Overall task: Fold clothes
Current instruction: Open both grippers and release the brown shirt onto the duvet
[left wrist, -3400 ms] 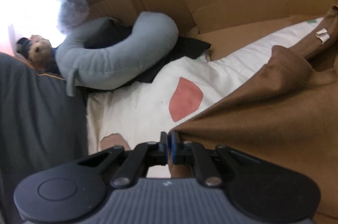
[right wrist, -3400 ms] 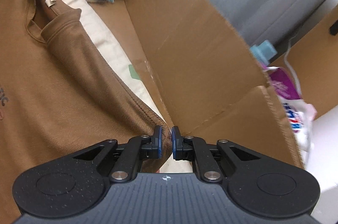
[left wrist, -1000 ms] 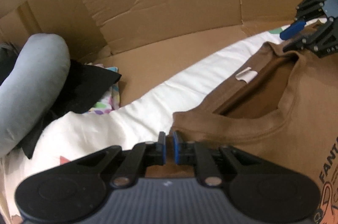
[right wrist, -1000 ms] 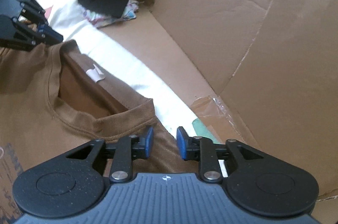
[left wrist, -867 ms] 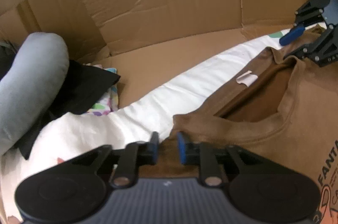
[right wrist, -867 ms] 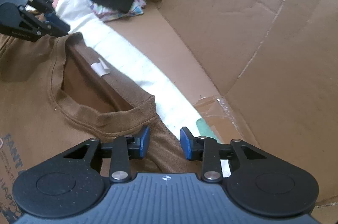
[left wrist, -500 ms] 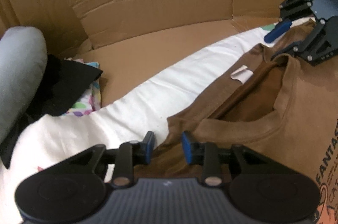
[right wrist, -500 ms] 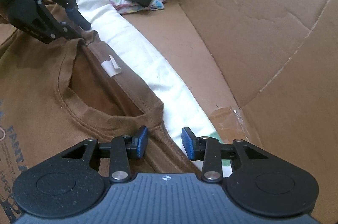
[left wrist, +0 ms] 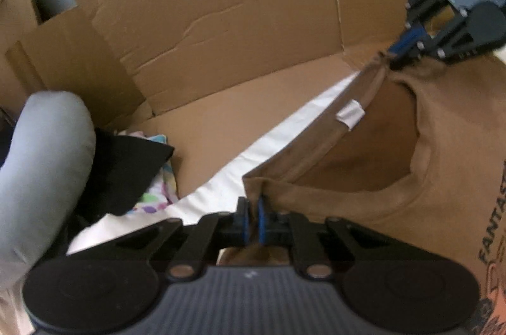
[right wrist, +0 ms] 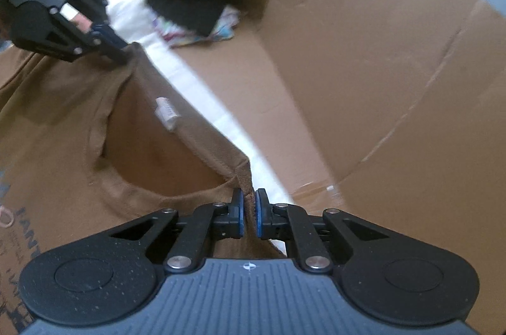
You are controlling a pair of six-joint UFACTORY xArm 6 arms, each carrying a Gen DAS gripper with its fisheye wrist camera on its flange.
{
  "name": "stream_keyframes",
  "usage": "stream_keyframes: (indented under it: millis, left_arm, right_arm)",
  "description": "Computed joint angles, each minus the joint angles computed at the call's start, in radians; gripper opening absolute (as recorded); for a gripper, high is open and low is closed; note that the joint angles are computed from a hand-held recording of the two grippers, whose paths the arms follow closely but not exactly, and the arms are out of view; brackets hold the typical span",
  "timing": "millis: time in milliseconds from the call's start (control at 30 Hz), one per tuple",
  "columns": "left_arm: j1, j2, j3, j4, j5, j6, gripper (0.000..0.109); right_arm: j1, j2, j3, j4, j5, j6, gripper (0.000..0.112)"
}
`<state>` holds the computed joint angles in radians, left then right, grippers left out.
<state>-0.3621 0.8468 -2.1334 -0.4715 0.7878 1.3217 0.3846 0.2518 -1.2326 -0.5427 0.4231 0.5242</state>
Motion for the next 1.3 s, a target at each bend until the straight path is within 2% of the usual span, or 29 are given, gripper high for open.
stream_keyframes:
  millis: [67,167,200,267,333,500,700,833,933,1133,1200,1300]
  left_arm:
    - [-0.016,-0.011,0.044,0.040,-0.047,-0.017,0.007]
    - [-0.029,-0.003,0.051,0.105,-0.061,-0.119,0.013]
    - [-0.029,-0.013,0.065,0.080,-0.070,-0.122,0.015]
    - [-0.021,-0.021,0.065,0.038,-0.051,-0.121,0.036]
    - [-0.014,-0.046,0.095,0.006,-0.060,-0.112,0.047]
    - [-0.009,-0.098,0.153,0.025,-0.080,-0.164,0.047]
    - [-0.016,-0.193,0.225,0.029,-0.056,-0.230,0.047]
    - [-0.023,-0.260,0.270,0.054,-0.043,-0.300,0.047]
    - [-0.029,-0.328,0.329,0.080,-0.041,-0.402,0.053]
    - [-0.043,-0.467,0.423,0.113,0.007,-0.429,0.054]
    - [-0.047,-0.504,0.432,0.136,0.035,-0.468,0.057]
    - [-0.057,-0.565,0.441,0.161,0.074,-0.494,0.072]
  right_arm:
    - [0.011,0.028,-0.029,-0.028,0.036,0.037,0.006]
    - [0.023,0.069,-0.067,-0.039,0.078,0.093,0.010]
    - [0.021,0.068,-0.063,-0.031,0.066,0.118,0.018]
    - [0.010,0.038,-0.027,-0.020,0.013,0.173,0.038]
    - [0.004,0.001,0.007,-0.043,-0.004,0.223,0.046]
    - [0.007,-0.093,0.075,-0.072,0.050,0.275,0.046]
    - [0.036,-0.259,0.181,-0.053,0.126,0.340,0.046]
    - [0.073,-0.387,0.233,-0.037,0.208,0.385,0.046]
    - [0.110,-0.482,0.247,-0.038,0.307,0.400,0.046]
    - [0.197,-0.630,0.219,-0.053,0.526,0.434,0.046]
    - [0.234,-0.674,0.198,-0.061,0.604,0.459,0.047]
    - [0.283,-0.730,0.170,-0.072,0.696,0.513,0.049]
